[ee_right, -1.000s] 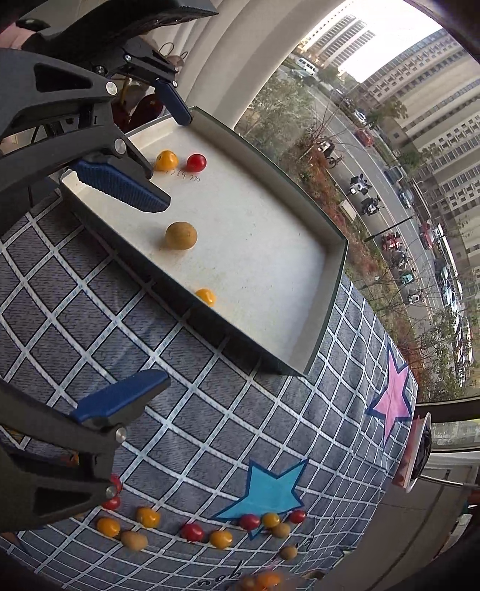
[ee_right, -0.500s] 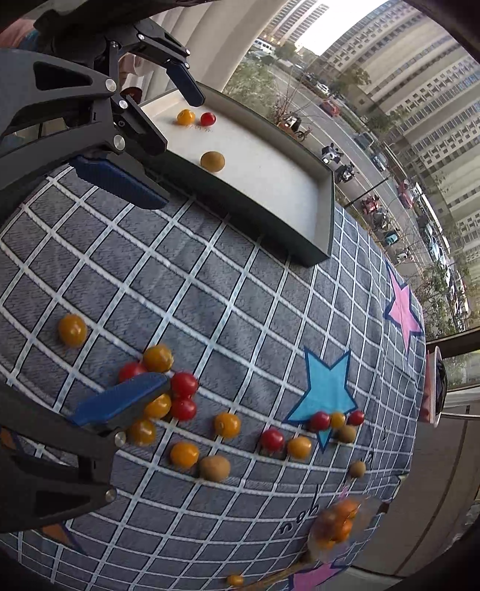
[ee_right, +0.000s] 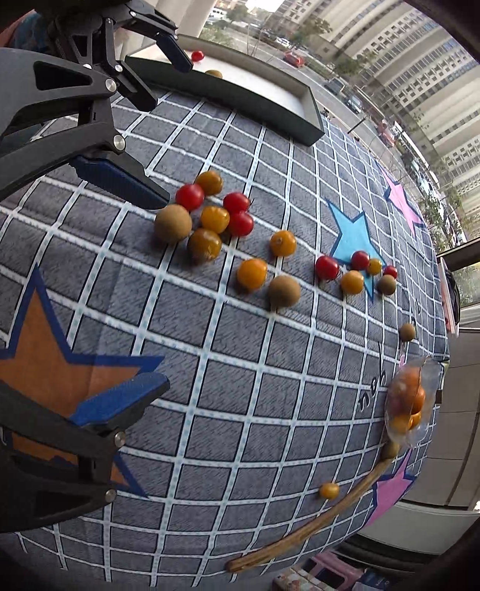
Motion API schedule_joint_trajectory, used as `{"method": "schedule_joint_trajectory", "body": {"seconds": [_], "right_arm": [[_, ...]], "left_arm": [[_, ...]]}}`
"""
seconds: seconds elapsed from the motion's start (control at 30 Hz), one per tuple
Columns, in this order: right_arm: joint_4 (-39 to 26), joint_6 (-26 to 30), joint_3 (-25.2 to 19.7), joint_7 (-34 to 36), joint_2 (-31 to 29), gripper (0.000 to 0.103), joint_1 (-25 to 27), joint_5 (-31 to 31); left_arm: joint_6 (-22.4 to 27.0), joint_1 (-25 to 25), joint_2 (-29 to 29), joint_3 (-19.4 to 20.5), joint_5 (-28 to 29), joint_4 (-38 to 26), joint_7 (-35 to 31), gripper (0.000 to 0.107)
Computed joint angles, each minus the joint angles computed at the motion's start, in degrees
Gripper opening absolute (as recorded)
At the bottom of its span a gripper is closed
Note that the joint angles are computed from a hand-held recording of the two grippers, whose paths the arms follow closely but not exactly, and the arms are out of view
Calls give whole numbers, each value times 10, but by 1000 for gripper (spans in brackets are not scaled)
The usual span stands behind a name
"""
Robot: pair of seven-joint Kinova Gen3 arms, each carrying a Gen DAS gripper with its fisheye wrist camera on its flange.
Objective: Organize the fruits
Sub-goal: 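Return both tools to the fruit on the tablecloth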
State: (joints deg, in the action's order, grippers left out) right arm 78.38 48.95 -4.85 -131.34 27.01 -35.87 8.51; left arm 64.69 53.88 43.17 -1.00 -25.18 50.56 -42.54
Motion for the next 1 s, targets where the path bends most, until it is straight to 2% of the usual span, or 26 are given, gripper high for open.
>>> {"method": "schedule_joint_trajectory", "body": {"seconds": [0.27, 0.43, 0.6, 0.77, 0.87, 0.93, 1.0], "right_arm": [[17, -8, 17, -26, 0, 92, -16, 36], [12, -18, 20, -37, 6, 92, -8, 42], [-4, -35, 20, -41, 16, 92, 5, 35], [-46, -34, 24, -33, 42, 92, 10, 30], [-79, -17, 27, -23, 62, 84, 7, 31], [-100, -6, 25, -11, 74, 73, 10, 26], [-115, -1, 24, -1, 84, 71, 11, 20]], "left_arm": [[26, 12, 44, 4, 15, -69, -26, 91], [27, 22, 61, -4, 18, -99, -39, 91], [47, 28, 80, -9, 25, -138, -51, 91], [62, 30, 98, -12, 36, -167, -56, 90], [75, 33, 110, -15, 39, -187, -58, 90], [83, 34, 116, -16, 43, -198, -59, 90], [76, 33, 114, -15, 49, -193, -57, 79]]}}
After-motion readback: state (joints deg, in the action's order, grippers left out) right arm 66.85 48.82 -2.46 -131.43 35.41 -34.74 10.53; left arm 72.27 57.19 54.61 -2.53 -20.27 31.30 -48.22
